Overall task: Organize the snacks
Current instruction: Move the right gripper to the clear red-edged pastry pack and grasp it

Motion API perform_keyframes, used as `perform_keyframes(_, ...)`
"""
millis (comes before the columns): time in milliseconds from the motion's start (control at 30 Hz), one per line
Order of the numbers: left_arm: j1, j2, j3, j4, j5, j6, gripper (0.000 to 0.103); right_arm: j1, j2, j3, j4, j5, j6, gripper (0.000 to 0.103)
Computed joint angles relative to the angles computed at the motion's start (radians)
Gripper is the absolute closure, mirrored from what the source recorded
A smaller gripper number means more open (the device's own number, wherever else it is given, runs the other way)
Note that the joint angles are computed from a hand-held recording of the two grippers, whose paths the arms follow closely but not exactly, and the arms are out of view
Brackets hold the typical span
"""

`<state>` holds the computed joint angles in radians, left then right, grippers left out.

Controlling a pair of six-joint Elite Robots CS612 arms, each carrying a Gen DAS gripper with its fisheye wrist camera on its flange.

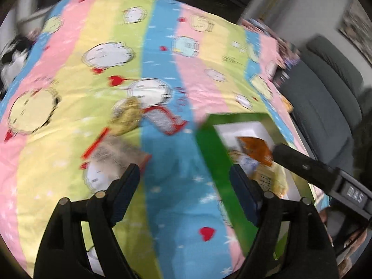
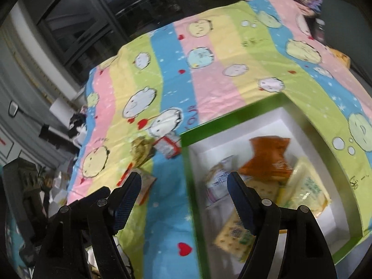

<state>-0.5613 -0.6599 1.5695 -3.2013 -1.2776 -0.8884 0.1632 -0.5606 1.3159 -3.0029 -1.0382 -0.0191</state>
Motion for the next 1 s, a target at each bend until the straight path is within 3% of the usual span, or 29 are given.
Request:
perform_keyframes(167, 0.018, -0.017, 0.064, 0.019, 0.043, -0.126, 0.022, 0.032, 0.003, -0.025, 0.073, 0.003, -0.078, 0.025)
perform_keyframes(367, 0.054, -0.007, 0.094, 0.003, -0.011, -0.221, 0.023, 0.072, 0.042, -0.129, 0.264, 0.025, -0.168, 0.025)
perform_keyframes(467, 0.066, 0.008, 0.085, -0.013, -0.046, -0.240, 0.024, 0.091, 0.080, -0.213, 0.385, 0.042, -0.203, 0.025)
perform_keyframes(600, 0.077, 0.031, 0.051, 0.021, -0.073, -0.280, 0.039, 0.120, 0.140, -0.339, 0.553, 0.023, -0.224, 0.025)
perform_keyframes(700, 0.088, 0.051, 0.023, 0.035, -0.120, -0.295, 0.042, 0.136, 0.193, -0.445, 0.683, 0.026, -0.241, 0.025)
perform_keyframes(867, 0.093, 0.062, 0.009, 0.023, -0.119, -0.308, 0.043, 0.162, 0.252, -0.550, 0.746, -0.084, -0.267, 0.025)
perform_keyframes(933, 0.095, 0.066, 0.008, 0.012, -0.122, -0.314, 0.043, 0.160, 0.268, -0.579, 0.774, -0.078, -0.261, 0.025)
perform_keyframes(1000, 0.095, 0.068, 0.005, 0.012, -0.119, -0.311, 0.054, 0.157, 0.287, -0.617, 0.823, -0.057, -0.258, 0.025)
